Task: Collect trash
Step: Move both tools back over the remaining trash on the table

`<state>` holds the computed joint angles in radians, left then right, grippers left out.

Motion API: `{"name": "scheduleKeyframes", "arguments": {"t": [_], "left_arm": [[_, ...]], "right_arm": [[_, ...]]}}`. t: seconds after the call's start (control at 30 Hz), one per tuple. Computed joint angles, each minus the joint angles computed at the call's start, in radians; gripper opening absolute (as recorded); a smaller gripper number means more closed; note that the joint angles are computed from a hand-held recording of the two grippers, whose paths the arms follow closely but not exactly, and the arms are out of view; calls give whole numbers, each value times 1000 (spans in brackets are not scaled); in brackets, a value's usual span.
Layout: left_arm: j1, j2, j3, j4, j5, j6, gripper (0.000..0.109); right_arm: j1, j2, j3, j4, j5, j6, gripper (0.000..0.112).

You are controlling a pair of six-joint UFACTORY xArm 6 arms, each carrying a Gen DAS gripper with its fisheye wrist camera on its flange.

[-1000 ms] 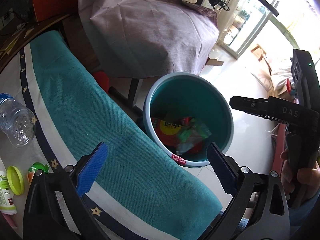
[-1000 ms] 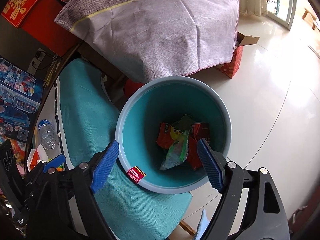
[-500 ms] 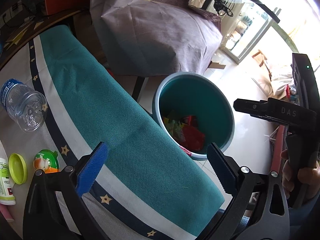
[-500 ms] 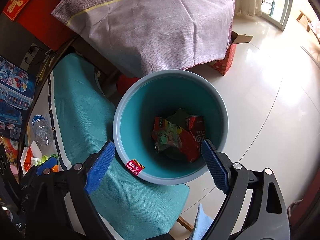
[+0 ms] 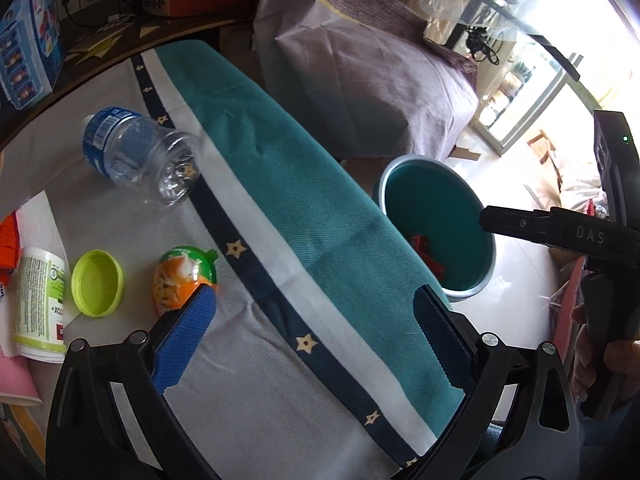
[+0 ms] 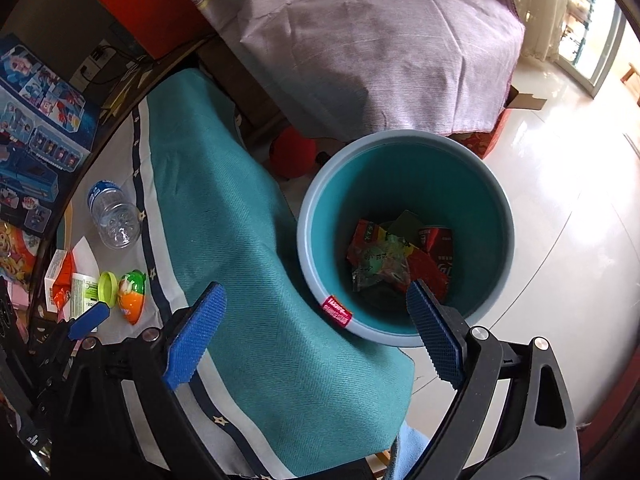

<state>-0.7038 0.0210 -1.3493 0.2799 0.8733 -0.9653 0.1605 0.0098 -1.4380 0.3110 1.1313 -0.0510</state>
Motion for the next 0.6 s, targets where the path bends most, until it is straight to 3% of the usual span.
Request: {"name": "scheduleKeyframes", "arguments": {"t": [0.37,0.6], "left_arm": [[86,-319,302,74,56,-138,99],[158,-458,416,102,91,-88,99]], "right_arm": [[187,57,-76,-14,46,-2,88],[263,114,-159,-51,65,4,88]]}}
